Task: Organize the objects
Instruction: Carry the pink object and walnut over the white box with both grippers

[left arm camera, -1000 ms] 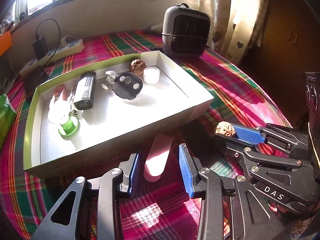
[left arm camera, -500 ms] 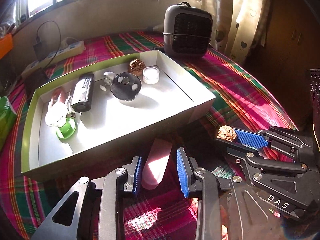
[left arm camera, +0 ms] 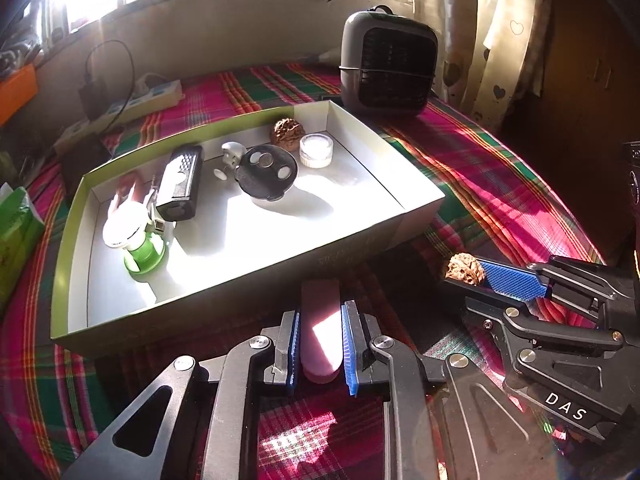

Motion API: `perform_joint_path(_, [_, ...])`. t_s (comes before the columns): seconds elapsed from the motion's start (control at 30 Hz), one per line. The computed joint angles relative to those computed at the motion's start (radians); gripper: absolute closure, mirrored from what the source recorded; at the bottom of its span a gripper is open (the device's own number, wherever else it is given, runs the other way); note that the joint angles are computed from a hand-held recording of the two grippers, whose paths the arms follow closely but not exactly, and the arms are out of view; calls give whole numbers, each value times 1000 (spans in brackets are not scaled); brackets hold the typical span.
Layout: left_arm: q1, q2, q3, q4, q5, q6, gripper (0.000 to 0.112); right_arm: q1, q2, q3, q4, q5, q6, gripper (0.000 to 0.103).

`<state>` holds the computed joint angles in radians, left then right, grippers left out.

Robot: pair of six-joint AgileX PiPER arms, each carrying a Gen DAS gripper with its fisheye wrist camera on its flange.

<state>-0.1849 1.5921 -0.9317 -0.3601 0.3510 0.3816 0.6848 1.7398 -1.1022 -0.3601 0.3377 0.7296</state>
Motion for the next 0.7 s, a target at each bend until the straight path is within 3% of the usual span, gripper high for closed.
perform_joint_path(0.7, [5,-25,21,-1,13,-15,97,21,-2,-4,-33,5,25,73])
